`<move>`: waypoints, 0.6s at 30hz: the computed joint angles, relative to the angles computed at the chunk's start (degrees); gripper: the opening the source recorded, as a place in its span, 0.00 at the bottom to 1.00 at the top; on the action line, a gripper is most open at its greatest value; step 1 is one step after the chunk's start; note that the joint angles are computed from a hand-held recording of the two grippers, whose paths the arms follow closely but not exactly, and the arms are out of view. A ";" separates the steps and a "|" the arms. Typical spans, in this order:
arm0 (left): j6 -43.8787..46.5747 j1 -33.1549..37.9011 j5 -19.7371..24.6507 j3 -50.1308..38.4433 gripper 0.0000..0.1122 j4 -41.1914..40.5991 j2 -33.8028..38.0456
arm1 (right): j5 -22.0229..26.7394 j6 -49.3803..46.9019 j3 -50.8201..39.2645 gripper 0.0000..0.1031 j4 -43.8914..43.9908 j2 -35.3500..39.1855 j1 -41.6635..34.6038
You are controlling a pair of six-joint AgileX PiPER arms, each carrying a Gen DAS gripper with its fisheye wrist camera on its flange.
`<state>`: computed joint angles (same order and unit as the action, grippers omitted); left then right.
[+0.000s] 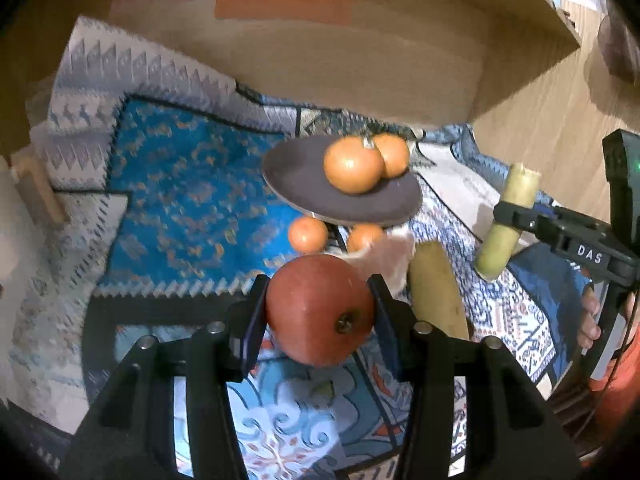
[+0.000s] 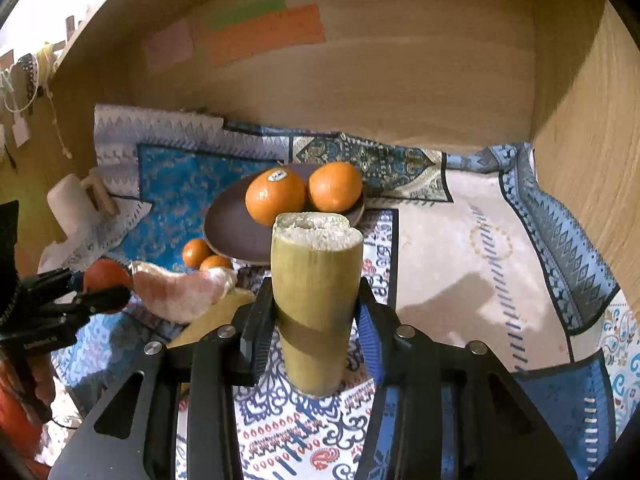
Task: Organize fruits
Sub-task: 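Set the tomato on the plate with the left tool while the right tool stands the yellow cylinder there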
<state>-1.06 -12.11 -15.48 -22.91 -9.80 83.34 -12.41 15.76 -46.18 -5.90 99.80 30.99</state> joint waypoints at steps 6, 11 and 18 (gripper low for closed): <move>-9.22 4.51 3.59 -4.29 0.43 12.02 -0.56 | 0.55 0.00 -2.91 0.34 -0.69 0.50 -0.05; -13.23 6.79 4.98 -7.94 0.43 16.72 0.52 | 1.31 0.29 -5.64 0.34 -1.80 0.84 -0.30; -15.51 8.29 7.63 -14.69 0.43 20.01 4.06 | 2.89 6.01 -10.48 0.34 -8.72 2.63 -1.60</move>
